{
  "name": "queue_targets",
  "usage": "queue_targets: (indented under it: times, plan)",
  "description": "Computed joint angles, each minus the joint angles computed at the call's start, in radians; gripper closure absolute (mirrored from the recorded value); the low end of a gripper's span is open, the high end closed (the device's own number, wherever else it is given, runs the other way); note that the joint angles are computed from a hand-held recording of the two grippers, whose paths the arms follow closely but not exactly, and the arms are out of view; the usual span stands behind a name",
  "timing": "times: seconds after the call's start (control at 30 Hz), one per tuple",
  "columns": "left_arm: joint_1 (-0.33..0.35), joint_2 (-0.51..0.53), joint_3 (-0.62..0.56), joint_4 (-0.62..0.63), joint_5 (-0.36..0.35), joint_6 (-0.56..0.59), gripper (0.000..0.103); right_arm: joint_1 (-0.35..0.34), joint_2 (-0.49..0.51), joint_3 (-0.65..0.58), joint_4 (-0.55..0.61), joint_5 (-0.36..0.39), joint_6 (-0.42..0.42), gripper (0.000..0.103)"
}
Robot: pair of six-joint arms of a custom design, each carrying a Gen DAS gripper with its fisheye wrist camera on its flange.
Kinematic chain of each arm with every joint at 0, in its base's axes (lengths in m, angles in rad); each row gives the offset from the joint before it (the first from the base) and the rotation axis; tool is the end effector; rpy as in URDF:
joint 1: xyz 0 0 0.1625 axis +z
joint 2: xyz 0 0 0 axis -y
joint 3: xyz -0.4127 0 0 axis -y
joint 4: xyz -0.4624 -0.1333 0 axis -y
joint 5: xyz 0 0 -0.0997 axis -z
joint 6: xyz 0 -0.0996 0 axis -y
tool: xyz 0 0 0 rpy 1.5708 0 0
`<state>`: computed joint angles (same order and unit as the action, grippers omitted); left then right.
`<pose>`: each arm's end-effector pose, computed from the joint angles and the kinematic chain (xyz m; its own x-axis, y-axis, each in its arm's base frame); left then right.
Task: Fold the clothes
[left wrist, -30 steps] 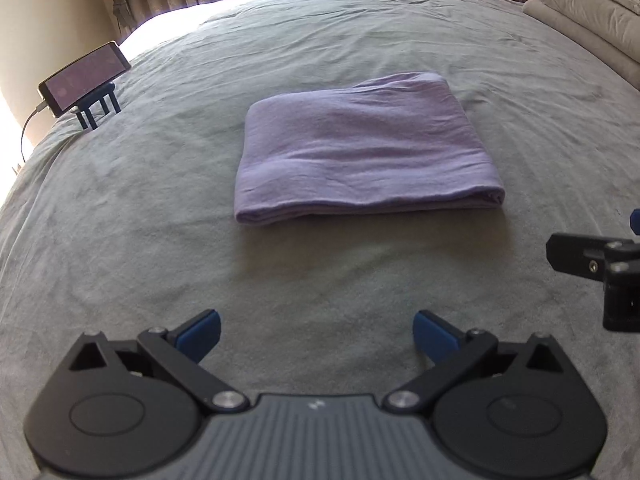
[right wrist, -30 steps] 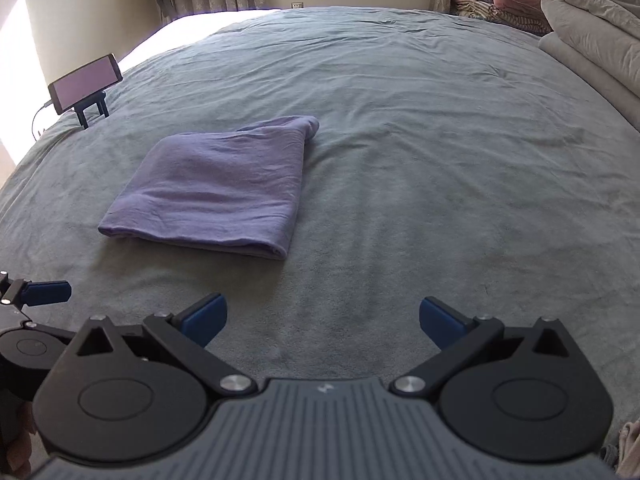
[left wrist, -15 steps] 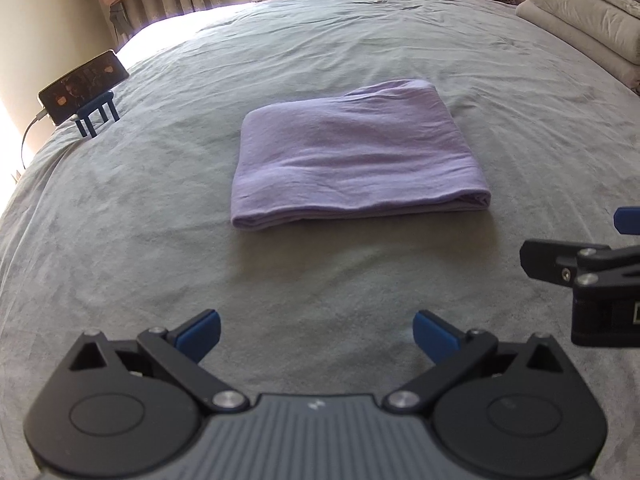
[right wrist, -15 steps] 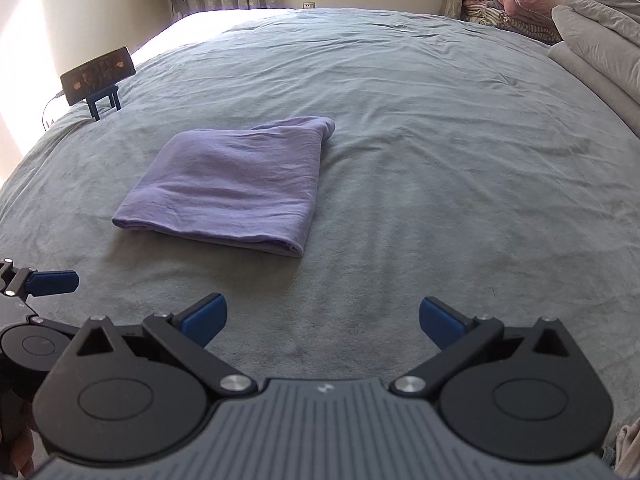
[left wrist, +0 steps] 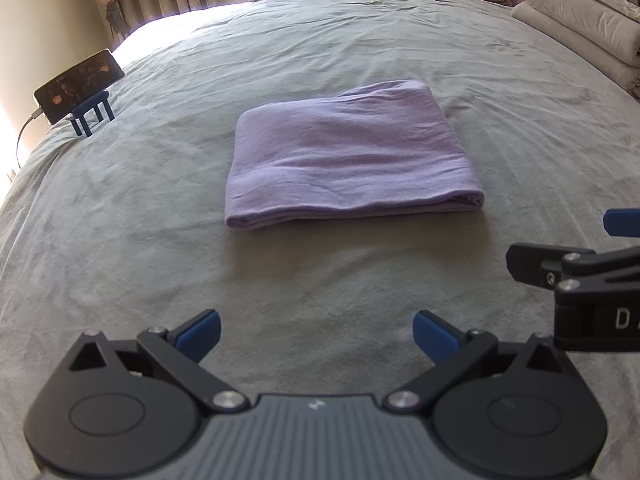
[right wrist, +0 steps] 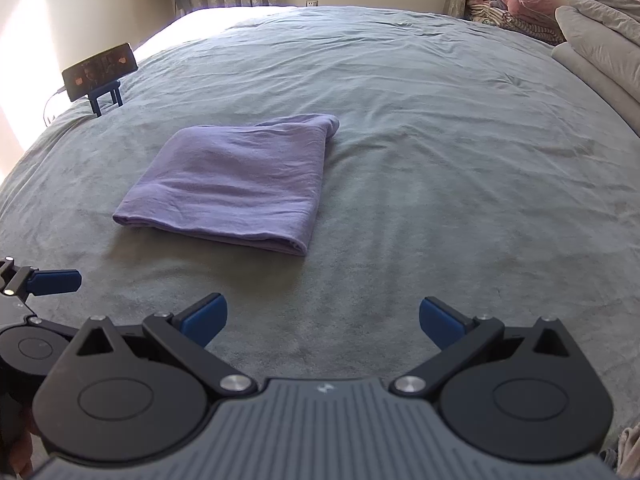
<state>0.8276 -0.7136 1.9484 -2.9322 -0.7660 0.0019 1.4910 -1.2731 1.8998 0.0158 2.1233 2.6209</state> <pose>-0.2361 -0.5600 -0.0598 -0.5707 0.4035 -0.7152 0.6723 0.7296 -0.1249 0.0406 -0.5086 0.1552 -0.7308 0.1250 0.6711 -0.3640 0.7603 -0.5381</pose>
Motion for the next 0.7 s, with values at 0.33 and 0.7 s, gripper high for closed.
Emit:
queue_targets:
  times: [0.33, 0.7]
  plan:
    - [0.003, -0.002, -0.001, 0.002, -0.006, 0.011, 0.001, 0.002, 0.009, -0.006, 0.009, -0.003, -0.008, 0.000]
    - [0.001, 0.000, -0.001, 0.002, -0.002, 0.010, 0.001, 0.004, 0.016, -0.011, 0.014, -0.002, -0.006, 0.000]
